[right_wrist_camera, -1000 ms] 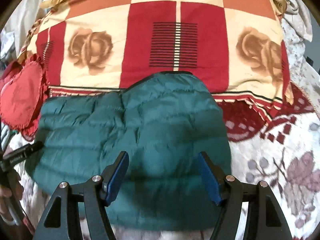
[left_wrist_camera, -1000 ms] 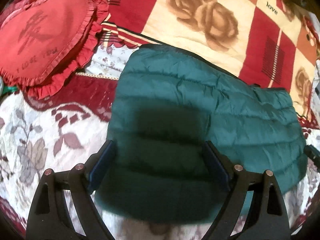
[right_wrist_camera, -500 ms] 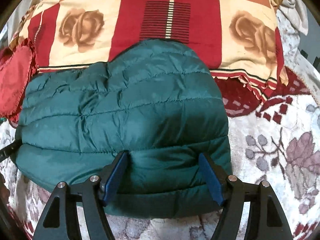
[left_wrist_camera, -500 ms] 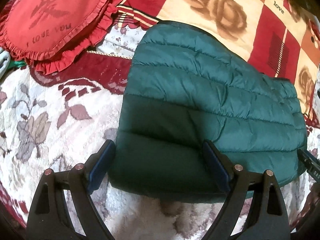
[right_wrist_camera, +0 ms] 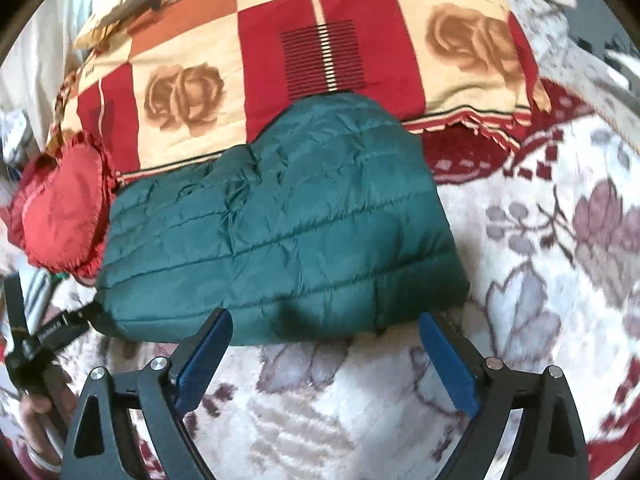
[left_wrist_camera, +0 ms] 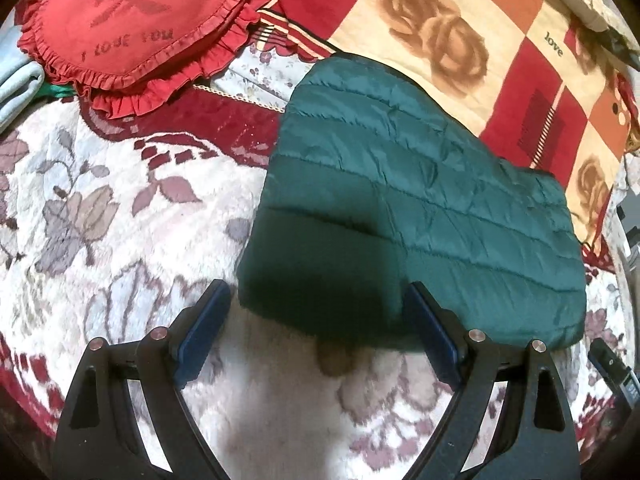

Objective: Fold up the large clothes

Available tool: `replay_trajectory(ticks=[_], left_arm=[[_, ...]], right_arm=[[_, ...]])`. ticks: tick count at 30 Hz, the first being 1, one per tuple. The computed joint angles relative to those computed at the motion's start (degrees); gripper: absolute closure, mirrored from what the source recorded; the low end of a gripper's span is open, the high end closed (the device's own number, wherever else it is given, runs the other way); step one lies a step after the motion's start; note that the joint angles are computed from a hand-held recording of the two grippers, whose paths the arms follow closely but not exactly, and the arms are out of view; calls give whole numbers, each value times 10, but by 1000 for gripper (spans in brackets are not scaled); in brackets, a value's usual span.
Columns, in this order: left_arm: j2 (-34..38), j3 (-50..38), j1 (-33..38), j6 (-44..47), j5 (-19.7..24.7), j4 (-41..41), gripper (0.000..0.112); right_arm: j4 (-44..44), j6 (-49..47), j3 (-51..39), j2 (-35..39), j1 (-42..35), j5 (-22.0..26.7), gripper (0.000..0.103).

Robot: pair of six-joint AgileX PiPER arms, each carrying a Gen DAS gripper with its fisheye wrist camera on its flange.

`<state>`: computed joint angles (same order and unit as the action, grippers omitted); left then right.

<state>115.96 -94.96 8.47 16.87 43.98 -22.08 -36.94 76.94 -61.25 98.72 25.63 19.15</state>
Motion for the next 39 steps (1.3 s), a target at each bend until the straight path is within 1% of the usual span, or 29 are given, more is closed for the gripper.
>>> replay_trajectory(ticks=[1, 3, 6, 10, 11, 12, 13, 14, 16, 19, 25, 28, 30, 32, 34, 36, 39], left_arm=[[-7, 8, 0, 2, -1, 1, 23], [-20, 25, -1, 9, -5, 5, 23], [-40, 54, -2, 22, -20, 7, 23], [-65, 92, 1, 42, -30, 0, 23], [-68, 98, 3, 46, -32, -3, 23], [-72, 105, 3, 49, -34, -3, 23], [-76, 111, 2, 51, -36, 0, 23], [-80, 118, 0, 54, -41, 2, 23], [-91, 135, -4, 62, -54, 7, 23], [-96, 144, -8, 65, -59, 8, 23], [-96, 148, -7, 68, -56, -13, 23], [-86, 142, -2, 74, -44, -41, 23], [-74, 132, 4, 70, -34, -60, 23], [-59, 119, 11, 66, -21, -79, 23], [-32, 96, 25, 61, 7, -116, 23], [-8, 76, 37, 54, 31, -148, 23], [15, 61, 51, 52, 46, -193, 23]], right_arm=[[-7, 16, 7, -3, 3, -5, 6], [11, 9, 12, -5, 8, -12, 2], [14, -2, 5, -3, 27, 5, 2], [27, -11, 2, 1, 39, 10, 2], [20, -8, -4, 4, 43, 25, 2], [-5, 5, -20, 13, 58, 61, 2], [-25, 12, -31, 18, 69, 85, 2], [-37, 11, -38, 22, 79, 100, 2], [-34, -7, -49, 28, 89, 115, 2], [-17, -31, -60, 37, 90, 121, 2], [-3, -35, -56, 43, 85, 111, 2], [4, -35, -56, 45, 82, 108, 2], [8, -29, -51, 44, 74, 95, 2], [11, -8, -35, 39, 58, 61, 2], [11, 21, -16, 35, 41, 18, 1], [28, 30, 0, 34, 22, -36, 1], [53, 38, 9, 44, 4, -88, 1]])
